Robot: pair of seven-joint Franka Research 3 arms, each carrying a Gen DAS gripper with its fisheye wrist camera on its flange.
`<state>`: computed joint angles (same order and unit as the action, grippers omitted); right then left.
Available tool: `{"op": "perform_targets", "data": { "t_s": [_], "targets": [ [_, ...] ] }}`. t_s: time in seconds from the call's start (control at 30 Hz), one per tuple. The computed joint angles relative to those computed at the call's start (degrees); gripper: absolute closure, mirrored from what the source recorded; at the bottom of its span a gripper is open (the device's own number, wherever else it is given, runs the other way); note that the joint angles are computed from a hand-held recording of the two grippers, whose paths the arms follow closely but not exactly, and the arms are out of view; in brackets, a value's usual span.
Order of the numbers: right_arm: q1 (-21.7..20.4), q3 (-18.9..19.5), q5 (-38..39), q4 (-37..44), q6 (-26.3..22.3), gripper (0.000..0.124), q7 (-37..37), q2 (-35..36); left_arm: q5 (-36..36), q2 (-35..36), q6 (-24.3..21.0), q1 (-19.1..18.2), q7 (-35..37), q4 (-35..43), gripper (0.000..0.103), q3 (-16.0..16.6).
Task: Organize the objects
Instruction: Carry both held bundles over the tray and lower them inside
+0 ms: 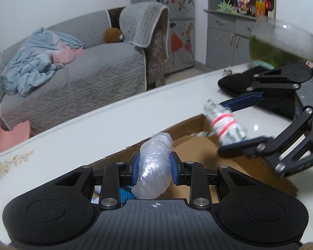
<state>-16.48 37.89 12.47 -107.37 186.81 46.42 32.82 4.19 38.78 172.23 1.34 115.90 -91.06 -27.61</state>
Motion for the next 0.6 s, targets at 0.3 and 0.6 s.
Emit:
{"op": "perform_targets", "data": {
  "t_s": [0.3, 0.6],
  "targets": [
    [16.09, -17.37, 2.40, 10.13, -9.37, 0.067, -0.54, 3.54, 1.98, 4.97, -3.01, -4.36, -1.38, 6.23, 0.067, 4.36],
    [23.22, -26.38, 5.62, 13.80, -16.18, 0.067, -1.58, 4.29, 1.41, 7.66, -7.15, -6.43, -1.94, 10.97, 0.065, 6.25]
  ]
}}
